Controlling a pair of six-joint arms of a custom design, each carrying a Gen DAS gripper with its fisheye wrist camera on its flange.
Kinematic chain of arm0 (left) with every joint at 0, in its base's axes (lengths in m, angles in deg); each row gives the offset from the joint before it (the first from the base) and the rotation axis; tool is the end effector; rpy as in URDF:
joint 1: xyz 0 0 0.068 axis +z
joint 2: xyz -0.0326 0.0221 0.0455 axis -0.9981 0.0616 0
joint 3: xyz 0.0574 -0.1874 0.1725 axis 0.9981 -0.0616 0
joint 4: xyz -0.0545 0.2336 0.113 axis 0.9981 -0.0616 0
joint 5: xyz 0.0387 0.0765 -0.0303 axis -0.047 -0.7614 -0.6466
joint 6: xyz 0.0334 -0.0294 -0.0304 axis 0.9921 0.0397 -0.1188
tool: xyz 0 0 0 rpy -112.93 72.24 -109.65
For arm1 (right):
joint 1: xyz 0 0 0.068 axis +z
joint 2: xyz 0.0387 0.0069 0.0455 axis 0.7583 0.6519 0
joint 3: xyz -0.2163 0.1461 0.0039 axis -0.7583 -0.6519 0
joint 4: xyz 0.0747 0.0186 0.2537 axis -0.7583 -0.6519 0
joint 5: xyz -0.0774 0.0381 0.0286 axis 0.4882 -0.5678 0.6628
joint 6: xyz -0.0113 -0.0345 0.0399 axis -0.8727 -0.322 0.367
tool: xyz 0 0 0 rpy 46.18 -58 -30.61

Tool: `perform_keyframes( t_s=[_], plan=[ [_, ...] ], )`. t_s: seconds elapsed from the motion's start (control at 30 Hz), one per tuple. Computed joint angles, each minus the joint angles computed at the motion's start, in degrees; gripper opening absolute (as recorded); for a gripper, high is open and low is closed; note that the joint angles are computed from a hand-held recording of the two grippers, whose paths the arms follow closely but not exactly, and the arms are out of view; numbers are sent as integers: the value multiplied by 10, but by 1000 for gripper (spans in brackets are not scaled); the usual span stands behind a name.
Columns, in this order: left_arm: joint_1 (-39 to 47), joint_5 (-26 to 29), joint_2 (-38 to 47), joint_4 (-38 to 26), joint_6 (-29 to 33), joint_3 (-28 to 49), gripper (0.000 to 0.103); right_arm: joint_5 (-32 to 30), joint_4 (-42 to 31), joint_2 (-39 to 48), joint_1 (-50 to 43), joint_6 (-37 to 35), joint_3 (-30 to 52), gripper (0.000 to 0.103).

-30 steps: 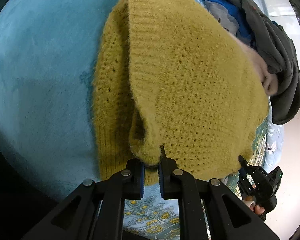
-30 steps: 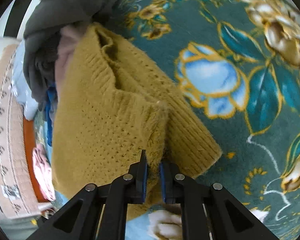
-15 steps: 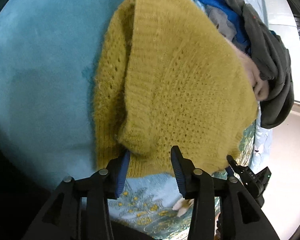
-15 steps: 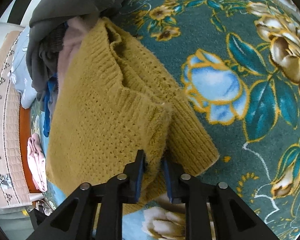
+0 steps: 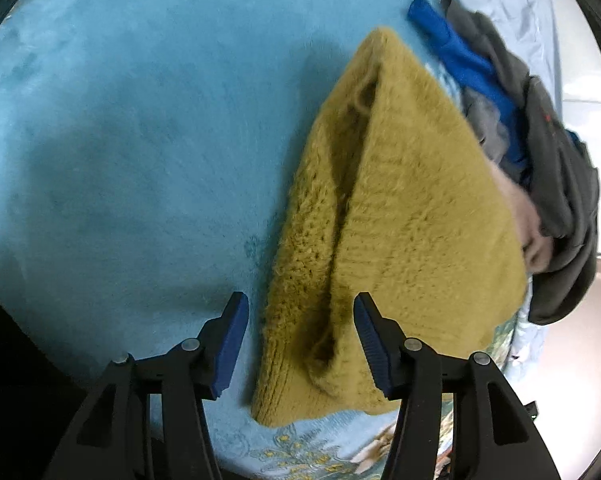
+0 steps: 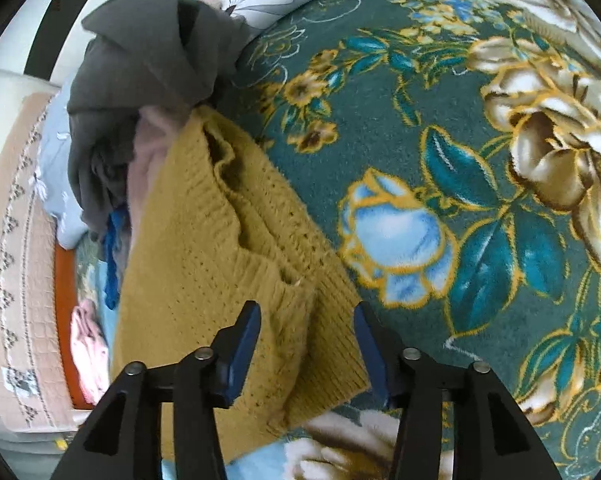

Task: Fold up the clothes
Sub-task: 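Open both tools and release the sweater on the sheet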

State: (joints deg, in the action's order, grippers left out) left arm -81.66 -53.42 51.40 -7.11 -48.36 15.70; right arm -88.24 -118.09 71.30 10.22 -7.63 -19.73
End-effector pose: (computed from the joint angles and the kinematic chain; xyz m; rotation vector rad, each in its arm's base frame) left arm 0.2887 0.0077 0.2167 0.5373 -2.9196 0.7204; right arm 0.1800 -0.1251 0.2110 1.1403 2.5191 0.5919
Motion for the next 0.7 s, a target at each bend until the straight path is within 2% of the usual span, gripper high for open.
perform_keyframes(
  t_s=[0.03, 0.13, 0.23, 0.33, 0.5, 0.7],
  plan=[
    [-14, 0, -2, 10, -9, -9, 56, -5, -1, 3, -12, -12, 1, 62],
    [-31, -7, 1, 11, 0, -8, 56, -14, 9, 21, -31, -41, -2, 64],
    [-36, -19, -1, 10, 4, -9, 57, -28, 45, 89, -4, -45, 15, 66],
    [-19, -5, -5, 11, 4, -13, 57, -32, 68, 141, 11, -52, 30, 66],
    [12, 22, -7, 12, -1, -20, 57, -64, 80, 161, -4, -57, 28, 67],
    [25, 21, -5, -13, 24, -8, 57, -96, 96, 163, -21, -67, 20, 64]
  ],
)
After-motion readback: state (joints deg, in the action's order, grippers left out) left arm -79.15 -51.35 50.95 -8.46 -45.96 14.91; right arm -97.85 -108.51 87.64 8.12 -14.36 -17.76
